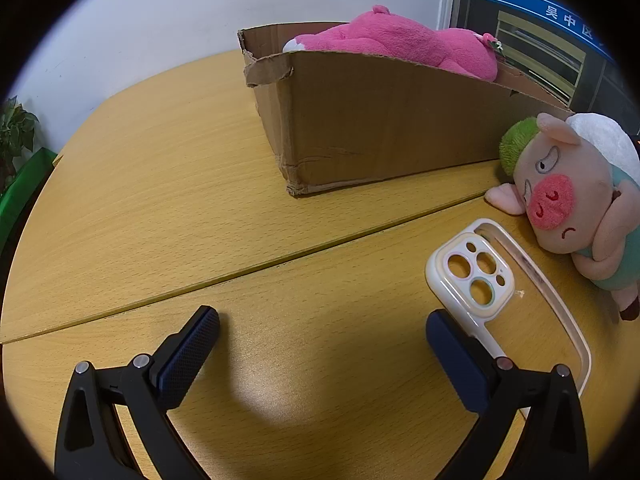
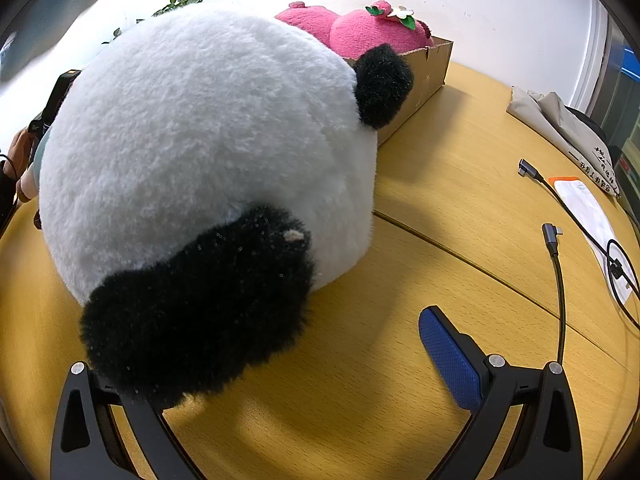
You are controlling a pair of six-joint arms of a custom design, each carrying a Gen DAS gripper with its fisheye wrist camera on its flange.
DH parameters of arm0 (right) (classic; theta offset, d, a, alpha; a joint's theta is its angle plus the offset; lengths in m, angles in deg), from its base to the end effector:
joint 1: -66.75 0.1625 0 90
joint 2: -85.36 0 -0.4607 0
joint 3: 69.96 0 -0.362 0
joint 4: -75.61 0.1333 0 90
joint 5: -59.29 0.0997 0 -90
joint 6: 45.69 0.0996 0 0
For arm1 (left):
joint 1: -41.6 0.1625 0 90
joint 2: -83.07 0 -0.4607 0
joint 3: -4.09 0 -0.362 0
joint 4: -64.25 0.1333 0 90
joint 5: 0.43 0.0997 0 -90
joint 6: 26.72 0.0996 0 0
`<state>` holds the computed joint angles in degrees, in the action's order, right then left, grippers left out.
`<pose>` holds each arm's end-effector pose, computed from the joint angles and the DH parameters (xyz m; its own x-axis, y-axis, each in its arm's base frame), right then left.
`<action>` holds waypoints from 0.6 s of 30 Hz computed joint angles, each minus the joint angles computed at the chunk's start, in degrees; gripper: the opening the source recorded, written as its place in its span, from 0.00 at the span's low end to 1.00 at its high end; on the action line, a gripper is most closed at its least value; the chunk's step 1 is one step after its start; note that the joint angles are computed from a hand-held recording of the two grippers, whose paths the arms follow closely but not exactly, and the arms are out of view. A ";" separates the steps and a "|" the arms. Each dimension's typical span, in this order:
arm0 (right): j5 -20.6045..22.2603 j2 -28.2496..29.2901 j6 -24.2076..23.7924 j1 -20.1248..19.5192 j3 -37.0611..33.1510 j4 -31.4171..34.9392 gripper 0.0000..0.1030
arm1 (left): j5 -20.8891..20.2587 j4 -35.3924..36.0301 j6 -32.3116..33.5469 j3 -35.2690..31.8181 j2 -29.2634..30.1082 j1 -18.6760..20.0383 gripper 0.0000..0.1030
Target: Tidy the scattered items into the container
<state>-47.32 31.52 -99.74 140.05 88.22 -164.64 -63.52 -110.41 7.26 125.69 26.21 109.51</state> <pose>0.0084 -0.3367 0.1889 -0.6661 -0.2624 0.6982 -0.5779 0.7734 -0.2607 -0.0342 -0.5585 0.1713 -0.5356 0.6465 -0.5433 0.7874 0.6148 -0.0447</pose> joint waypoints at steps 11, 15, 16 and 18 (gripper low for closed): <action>0.01 0.04 -0.09 -0.03 -0.13 0.06 1.00 | 3.06 -2.56 -3.64 -1.74 1.39 0.67 1.00; 0.03 0.13 -0.12 -0.06 -0.06 -0.10 1.00 | 5.29 -4.15 -6.38 -2.64 2.13 0.92 1.00; 0.02 0.02 -0.11 -0.05 -0.21 0.16 1.00 | 5.22 -4.19 -6.38 -2.73 2.06 1.15 1.00; 0.03 -0.04 -0.12 -0.06 -0.29 0.31 1.00 | 5.06 -4.58 -6.05 -2.44 1.96 1.46 1.00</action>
